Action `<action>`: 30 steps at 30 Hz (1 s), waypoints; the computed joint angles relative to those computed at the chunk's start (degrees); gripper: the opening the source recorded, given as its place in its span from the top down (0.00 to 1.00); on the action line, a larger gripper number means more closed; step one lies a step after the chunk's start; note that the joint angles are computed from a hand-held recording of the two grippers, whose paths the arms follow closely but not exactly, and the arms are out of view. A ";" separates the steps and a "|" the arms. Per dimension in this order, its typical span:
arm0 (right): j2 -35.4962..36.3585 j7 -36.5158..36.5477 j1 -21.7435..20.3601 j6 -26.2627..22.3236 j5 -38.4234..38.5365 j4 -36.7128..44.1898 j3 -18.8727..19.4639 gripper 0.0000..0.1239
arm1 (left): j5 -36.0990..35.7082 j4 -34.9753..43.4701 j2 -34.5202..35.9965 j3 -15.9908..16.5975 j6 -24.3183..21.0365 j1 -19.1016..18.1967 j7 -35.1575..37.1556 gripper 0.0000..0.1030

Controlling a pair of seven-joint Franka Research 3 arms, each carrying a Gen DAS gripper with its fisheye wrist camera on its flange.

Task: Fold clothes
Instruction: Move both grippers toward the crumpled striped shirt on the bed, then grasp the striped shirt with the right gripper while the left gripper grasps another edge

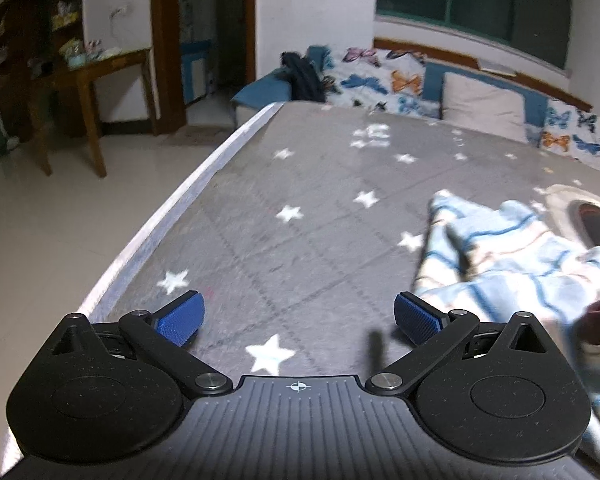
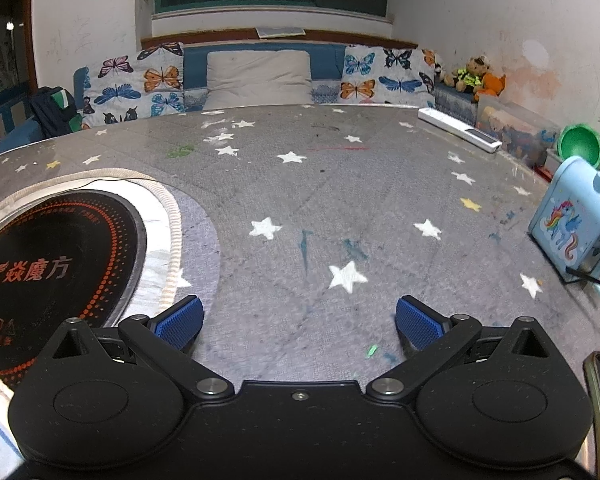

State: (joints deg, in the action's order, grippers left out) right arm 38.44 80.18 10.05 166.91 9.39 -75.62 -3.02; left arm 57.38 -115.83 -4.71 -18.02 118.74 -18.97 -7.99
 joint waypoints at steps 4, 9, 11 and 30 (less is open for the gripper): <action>-2.04 -2.44 -1.16 0.77 1.09 -2.48 2.17 0.17 | 1.02 2.25 1.09 -0.08 2.01 -0.38 2.00 0.00; -7.19 -16.78 -8.53 2.38 9.14 -8.61 13.86 0.24 | 2.50 4.36 2.26 -0.01 4.92 -1.12 5.30 0.00; -9.17 -24.16 -12.10 2.25 13.79 -10.86 19.38 0.26 | 2.69 4.89 2.53 0.17 6.35 -1.29 6.25 0.00; -17.48 -60.94 -14.33 -17.82 37.91 -13.94 31.42 0.60 | -5.97 23.40 17.43 4.95 19.78 -4.05 32.00 0.19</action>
